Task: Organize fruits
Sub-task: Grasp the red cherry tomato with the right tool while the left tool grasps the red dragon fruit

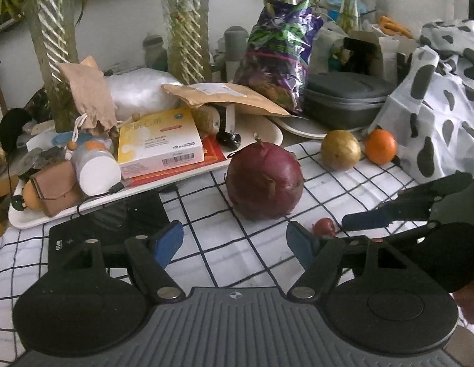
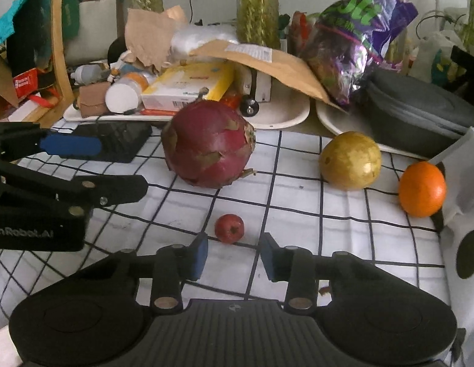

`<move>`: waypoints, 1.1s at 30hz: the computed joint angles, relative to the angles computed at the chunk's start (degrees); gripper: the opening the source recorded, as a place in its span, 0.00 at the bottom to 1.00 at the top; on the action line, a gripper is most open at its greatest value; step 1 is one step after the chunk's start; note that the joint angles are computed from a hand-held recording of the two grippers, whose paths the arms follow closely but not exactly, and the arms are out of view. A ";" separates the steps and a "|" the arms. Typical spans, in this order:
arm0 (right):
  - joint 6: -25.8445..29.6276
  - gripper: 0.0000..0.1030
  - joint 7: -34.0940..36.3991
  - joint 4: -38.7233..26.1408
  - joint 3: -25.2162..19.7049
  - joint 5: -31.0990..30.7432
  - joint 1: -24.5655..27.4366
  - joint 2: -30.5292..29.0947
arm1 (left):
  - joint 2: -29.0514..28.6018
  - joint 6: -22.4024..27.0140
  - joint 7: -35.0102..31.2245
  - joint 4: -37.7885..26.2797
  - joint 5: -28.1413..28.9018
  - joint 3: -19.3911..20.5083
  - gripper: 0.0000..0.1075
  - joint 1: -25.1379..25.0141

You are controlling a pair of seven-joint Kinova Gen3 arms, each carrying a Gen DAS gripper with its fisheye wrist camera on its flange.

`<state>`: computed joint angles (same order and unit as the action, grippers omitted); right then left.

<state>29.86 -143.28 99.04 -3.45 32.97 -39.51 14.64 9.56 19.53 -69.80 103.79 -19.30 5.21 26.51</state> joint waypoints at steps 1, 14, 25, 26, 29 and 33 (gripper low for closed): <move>-0.93 0.37 -0.45 0.37 0.45 0.69 -0.27 0.01 | 0.15 -0.38 -0.78 0.00 0.83 0.43 0.68 -0.65; 3.36 0.21 3.94 -3.14 -0.33 -1.51 0.37 0.93 | 1.64 -14.58 -4.64 4.01 2.14 -3.71 0.74 1.70; 5.46 0.21 6.93 -3.51 -1.11 -5.11 2.90 -0.01 | 7.49 -16.92 -14.69 0.10 8.99 1.49 0.79 -2.97; 5.52 0.21 7.15 -3.48 -1.15 -5.31 3.08 -0.08 | 8.06 -16.98 -15.81 -0.21 9.63 2.98 0.79 -4.34; 5.84 0.21 7.75 -3.56 -1.28 -5.83 3.46 -0.26 | 9.63 -15.84 -17.94 -1.71 11.72 3.12 0.79 -4.40; 5.69 0.21 8.05 -3.48 -1.33 -6.19 3.79 -0.48 | 11.03 -14.86 -21.31 -2.62 15.30 9.20 0.80 -10.19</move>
<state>35.56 -135.23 95.56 -4.78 26.78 -35.72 14.16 20.59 4.67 -91.11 101.17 -4.00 14.41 16.32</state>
